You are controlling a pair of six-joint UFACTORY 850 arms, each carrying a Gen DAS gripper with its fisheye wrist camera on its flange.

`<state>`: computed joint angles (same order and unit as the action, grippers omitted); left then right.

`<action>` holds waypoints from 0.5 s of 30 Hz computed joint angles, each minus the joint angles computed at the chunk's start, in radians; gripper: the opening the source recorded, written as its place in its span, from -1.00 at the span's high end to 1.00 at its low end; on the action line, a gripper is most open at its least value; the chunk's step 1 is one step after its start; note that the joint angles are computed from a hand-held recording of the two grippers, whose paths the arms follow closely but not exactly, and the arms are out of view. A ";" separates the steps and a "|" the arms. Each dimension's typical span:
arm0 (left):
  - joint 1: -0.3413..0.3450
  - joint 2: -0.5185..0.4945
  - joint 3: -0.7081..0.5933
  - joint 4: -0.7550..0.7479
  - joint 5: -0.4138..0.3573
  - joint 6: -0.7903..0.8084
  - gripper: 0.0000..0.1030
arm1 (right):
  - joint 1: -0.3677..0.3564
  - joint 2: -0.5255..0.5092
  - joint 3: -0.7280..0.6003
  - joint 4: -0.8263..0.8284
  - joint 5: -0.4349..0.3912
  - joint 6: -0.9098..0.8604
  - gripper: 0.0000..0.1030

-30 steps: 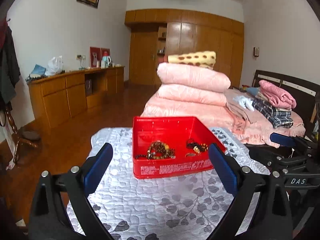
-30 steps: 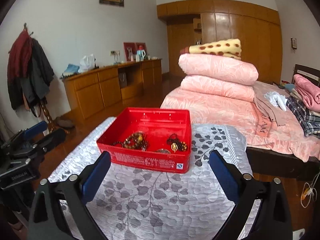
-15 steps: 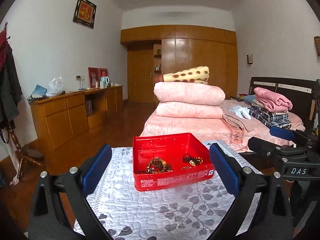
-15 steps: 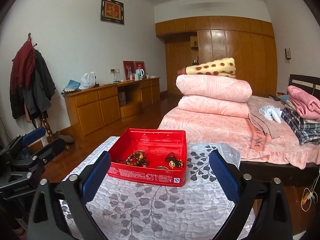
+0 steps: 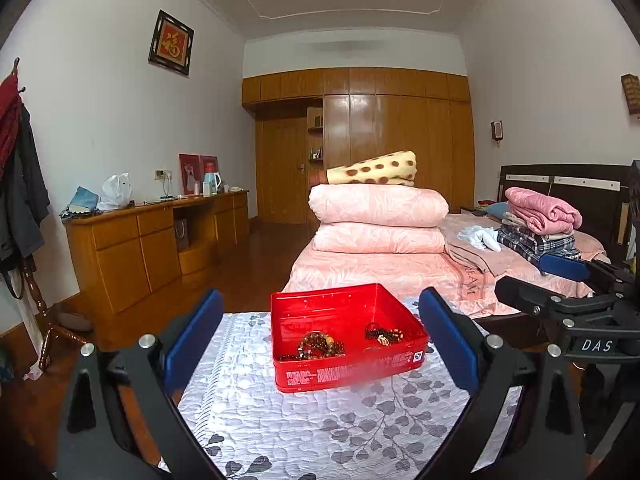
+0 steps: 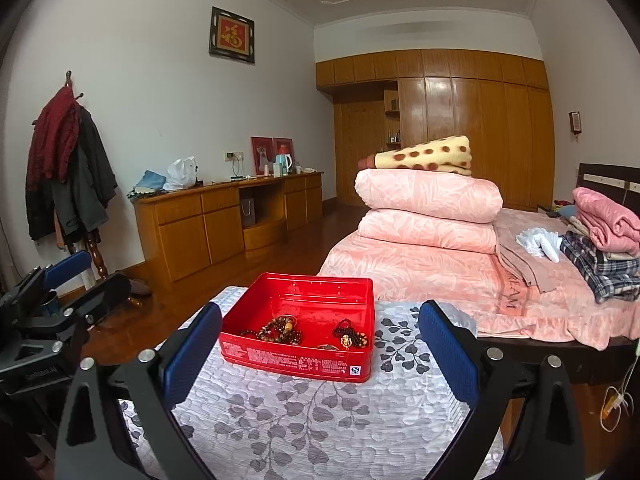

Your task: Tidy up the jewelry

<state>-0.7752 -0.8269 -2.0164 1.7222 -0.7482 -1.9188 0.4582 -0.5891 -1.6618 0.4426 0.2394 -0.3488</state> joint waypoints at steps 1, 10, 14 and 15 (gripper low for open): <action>-0.001 0.002 0.003 0.004 -0.002 -0.003 -0.85 | 0.001 0.004 0.005 -0.002 0.004 0.002 -0.88; -0.008 0.016 0.024 0.035 -0.016 -0.029 -0.85 | 0.005 0.019 0.023 -0.012 0.024 0.005 -0.88; -0.010 0.023 0.035 0.040 -0.021 -0.036 -0.85 | 0.005 0.020 0.023 -0.015 0.024 0.008 -0.88; -0.010 0.023 0.035 0.039 -0.021 -0.034 -0.85 | 0.005 0.021 0.024 -0.017 0.025 0.011 -0.88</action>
